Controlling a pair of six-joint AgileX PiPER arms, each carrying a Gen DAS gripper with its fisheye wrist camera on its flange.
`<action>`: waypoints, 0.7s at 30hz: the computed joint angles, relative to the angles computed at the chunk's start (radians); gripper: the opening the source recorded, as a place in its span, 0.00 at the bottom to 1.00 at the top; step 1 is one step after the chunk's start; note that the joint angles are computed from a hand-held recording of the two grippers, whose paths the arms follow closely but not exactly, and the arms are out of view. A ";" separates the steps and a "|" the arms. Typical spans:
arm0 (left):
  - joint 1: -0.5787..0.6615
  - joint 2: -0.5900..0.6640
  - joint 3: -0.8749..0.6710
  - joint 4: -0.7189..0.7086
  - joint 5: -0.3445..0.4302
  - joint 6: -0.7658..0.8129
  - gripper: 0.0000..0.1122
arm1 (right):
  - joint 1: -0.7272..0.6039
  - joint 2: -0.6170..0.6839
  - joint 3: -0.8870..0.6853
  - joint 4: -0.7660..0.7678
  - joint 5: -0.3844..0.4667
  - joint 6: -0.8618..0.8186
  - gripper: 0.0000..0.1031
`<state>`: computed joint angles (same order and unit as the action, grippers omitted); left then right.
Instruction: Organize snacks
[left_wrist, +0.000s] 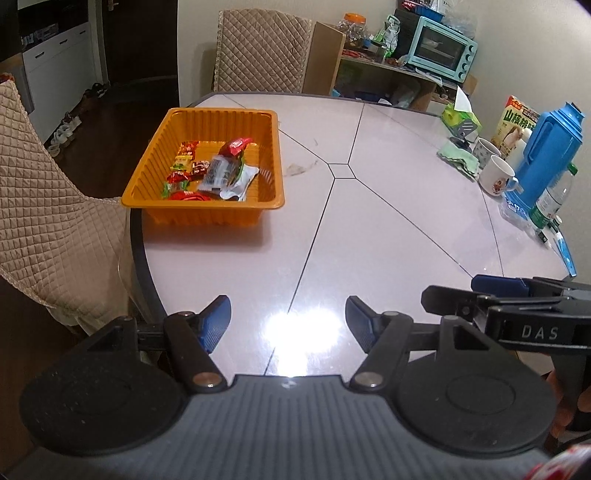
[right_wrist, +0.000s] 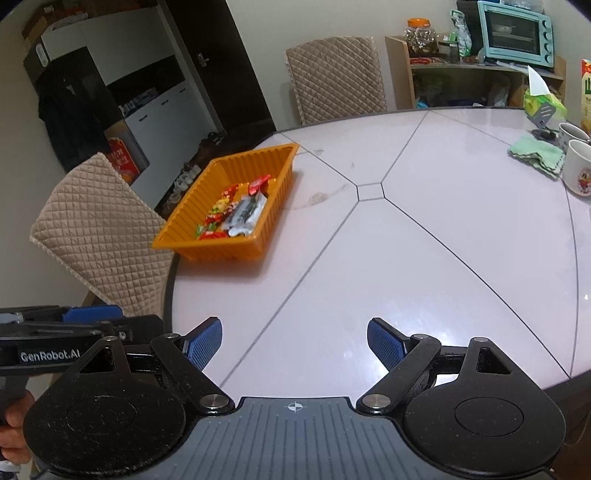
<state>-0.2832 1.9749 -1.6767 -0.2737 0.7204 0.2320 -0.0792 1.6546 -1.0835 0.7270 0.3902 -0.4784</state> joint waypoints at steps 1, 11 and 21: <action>-0.002 -0.008 0.011 0.001 -0.003 -0.001 0.59 | 0.002 -0.008 0.009 -0.014 -0.001 0.011 0.83; -0.016 -0.050 0.077 -0.008 -0.018 0.009 0.59 | -0.001 -0.050 0.067 -0.040 -0.010 0.034 0.83; -0.033 -0.052 0.083 0.008 -0.023 -0.010 0.59 | -0.013 -0.053 0.076 -0.030 -0.006 0.018 0.83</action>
<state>-0.3165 1.9224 -1.5940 -0.2653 0.6976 0.2220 -0.0926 1.6015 -1.0076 0.6971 0.3845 -0.4606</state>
